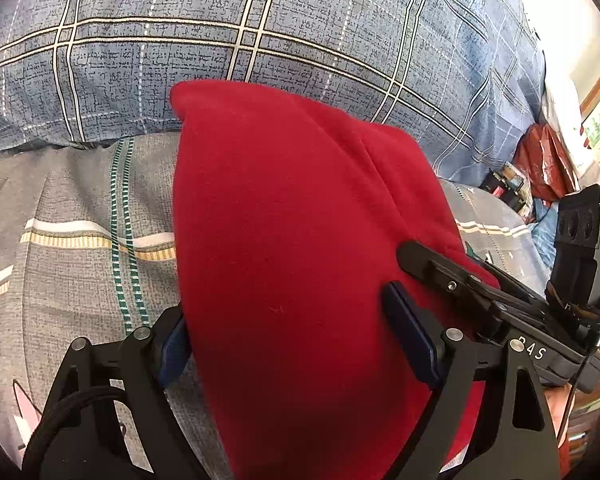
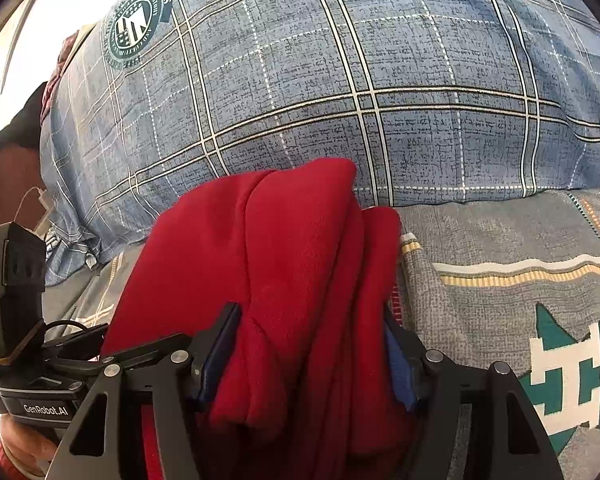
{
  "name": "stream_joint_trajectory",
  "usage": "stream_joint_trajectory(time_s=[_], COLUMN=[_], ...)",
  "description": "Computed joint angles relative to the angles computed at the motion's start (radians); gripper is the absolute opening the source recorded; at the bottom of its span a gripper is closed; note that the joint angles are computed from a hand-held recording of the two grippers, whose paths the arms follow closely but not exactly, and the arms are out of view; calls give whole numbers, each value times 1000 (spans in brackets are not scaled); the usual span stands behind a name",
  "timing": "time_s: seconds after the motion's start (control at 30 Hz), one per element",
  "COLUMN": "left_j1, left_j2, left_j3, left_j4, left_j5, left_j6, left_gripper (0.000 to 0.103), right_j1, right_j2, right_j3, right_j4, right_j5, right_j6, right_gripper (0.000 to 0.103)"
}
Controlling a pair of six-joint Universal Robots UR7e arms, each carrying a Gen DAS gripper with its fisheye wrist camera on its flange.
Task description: Fold small clothes
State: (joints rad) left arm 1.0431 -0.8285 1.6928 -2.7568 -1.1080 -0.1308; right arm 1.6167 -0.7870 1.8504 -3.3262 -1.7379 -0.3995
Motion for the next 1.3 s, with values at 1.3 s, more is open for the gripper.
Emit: stream_joint_trajectory(time_s=[1.3], left_j1=[-213], left_j2=[-594], left_j3=[590], left_j4=[144], left_j5=[248], left_j6=[-287], left_gripper=[60], right_j1=[260], right_j2=[-79], right_j3=[138], right_j4=[-56], right_j5=[-381], right_j6=[117], right_gripper=[63])
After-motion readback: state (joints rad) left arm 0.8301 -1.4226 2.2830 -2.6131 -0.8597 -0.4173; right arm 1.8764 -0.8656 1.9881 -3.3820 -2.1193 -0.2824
